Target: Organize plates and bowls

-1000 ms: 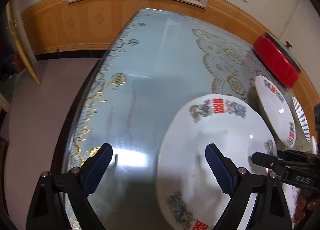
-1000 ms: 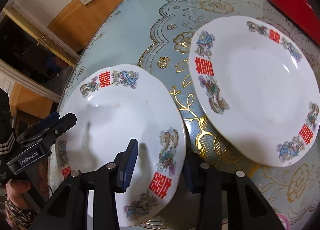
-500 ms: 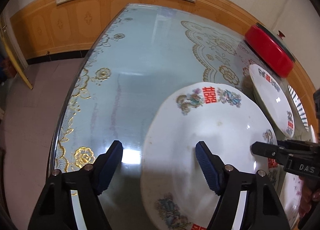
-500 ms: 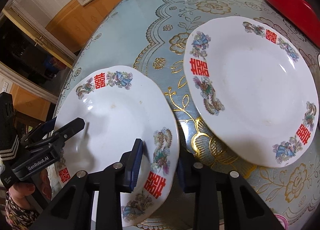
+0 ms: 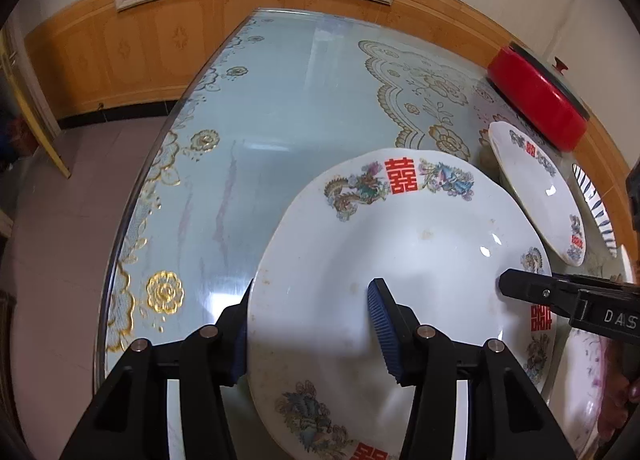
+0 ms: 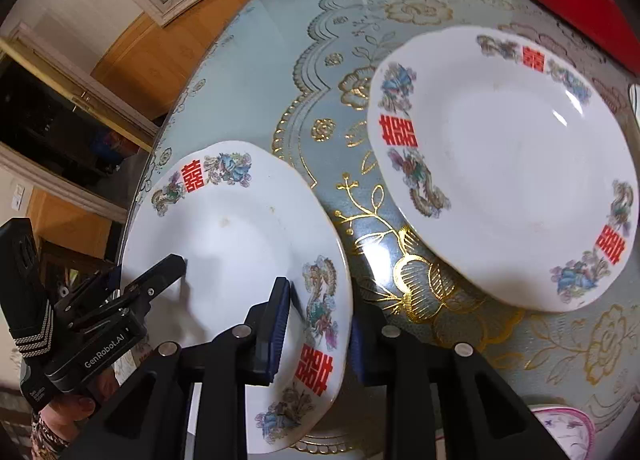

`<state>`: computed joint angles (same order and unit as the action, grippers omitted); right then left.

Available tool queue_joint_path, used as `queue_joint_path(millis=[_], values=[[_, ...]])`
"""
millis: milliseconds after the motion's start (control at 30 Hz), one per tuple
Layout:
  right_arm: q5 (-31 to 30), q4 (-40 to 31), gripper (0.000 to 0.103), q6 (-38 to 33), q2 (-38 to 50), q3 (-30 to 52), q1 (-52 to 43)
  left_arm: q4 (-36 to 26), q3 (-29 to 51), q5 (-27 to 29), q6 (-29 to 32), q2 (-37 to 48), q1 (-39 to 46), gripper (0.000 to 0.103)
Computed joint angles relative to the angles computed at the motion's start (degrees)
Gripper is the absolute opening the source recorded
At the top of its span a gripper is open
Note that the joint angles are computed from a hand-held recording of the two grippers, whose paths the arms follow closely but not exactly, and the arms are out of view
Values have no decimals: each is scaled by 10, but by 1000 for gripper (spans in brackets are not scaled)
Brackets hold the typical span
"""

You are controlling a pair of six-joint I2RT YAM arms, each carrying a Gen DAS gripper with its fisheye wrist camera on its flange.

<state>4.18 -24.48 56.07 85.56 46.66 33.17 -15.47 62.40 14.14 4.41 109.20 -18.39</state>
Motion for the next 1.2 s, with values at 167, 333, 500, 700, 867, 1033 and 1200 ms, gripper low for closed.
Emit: queue_joint_path(millis=[167,333,500,700,867,1033,1200], values=[[-19,11,25,26,-36,-27,-6,4,-25,8,-7,-24,2,51],[-19,0,24,41,-67,-37,5,5,-47,4,-14,-57,-1,51],[-17,-21,23,67,-115,-50,15,-11,-56,8,-19,-89,-7,51],[14,-97,22,106,-222,-64,48,-22,-81,11,-30,-146,-36,51],[76,-201,22,185,-325,-70,119,-25,-110,19,-54,-192,-83,51],[159,-333,22,340,-420,-77,243,-28,-139,6,-82,-231,-160,51],[241,-477,22,606,-474,-92,456,-25,-154,-14,-109,-235,-235,51]])
